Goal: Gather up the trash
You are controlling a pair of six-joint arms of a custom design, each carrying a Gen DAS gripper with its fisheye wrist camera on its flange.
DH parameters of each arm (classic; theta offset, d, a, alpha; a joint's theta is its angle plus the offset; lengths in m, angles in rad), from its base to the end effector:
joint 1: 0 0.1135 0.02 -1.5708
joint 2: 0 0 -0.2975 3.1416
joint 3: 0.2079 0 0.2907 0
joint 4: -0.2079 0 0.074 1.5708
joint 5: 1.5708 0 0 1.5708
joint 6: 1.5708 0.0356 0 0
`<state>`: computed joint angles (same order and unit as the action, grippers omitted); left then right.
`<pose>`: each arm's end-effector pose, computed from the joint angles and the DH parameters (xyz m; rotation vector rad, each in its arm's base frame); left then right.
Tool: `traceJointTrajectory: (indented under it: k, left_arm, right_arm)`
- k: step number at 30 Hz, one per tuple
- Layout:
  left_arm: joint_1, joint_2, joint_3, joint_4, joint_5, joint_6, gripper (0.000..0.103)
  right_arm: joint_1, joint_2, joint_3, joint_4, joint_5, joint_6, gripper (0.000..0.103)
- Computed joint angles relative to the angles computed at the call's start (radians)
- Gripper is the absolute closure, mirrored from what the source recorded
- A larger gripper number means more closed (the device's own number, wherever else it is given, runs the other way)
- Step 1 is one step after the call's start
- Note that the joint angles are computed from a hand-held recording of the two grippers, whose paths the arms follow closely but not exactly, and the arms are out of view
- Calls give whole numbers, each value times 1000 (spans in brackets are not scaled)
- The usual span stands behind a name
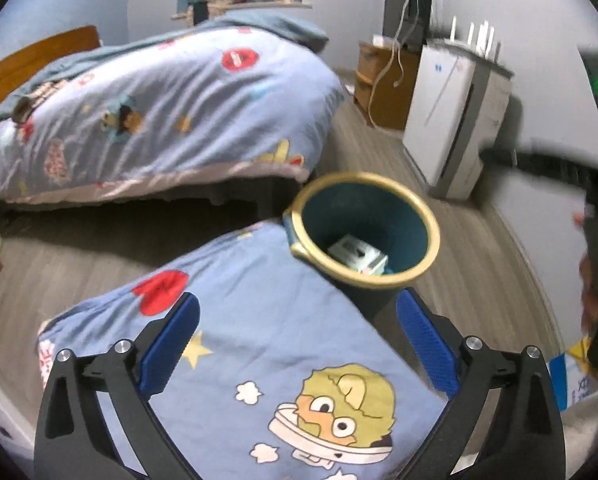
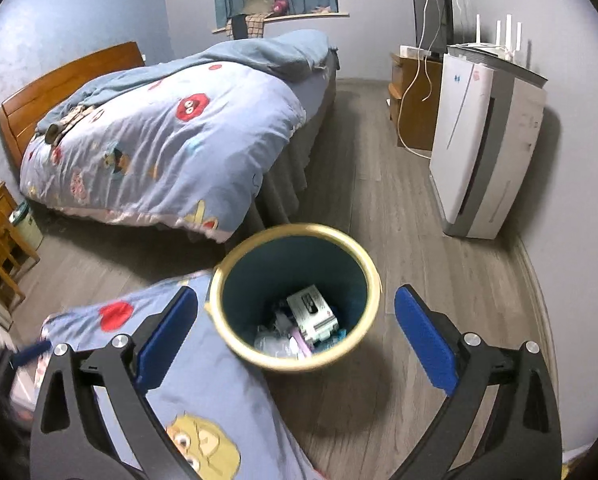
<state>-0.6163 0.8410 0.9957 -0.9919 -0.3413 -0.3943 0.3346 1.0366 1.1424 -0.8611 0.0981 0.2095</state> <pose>0.1419 -0.0859 0.3585 0.1054 2.3452 -0.0824 0.2134 0.0705 0.3842 -0.0962 2.3250 0.1600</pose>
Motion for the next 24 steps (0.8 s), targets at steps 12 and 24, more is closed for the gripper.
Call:
traceJointTrajectory:
  k: [12,24]
  left_arm:
    - [-36,142,57,34,-33,-100,5]
    - [-80,218,65,33,-159,-36,5]
  right_arm:
    - [-30,-126,-66,-66,17,30,6]
    - [-55,-90,-80,-2,-25,55,6]
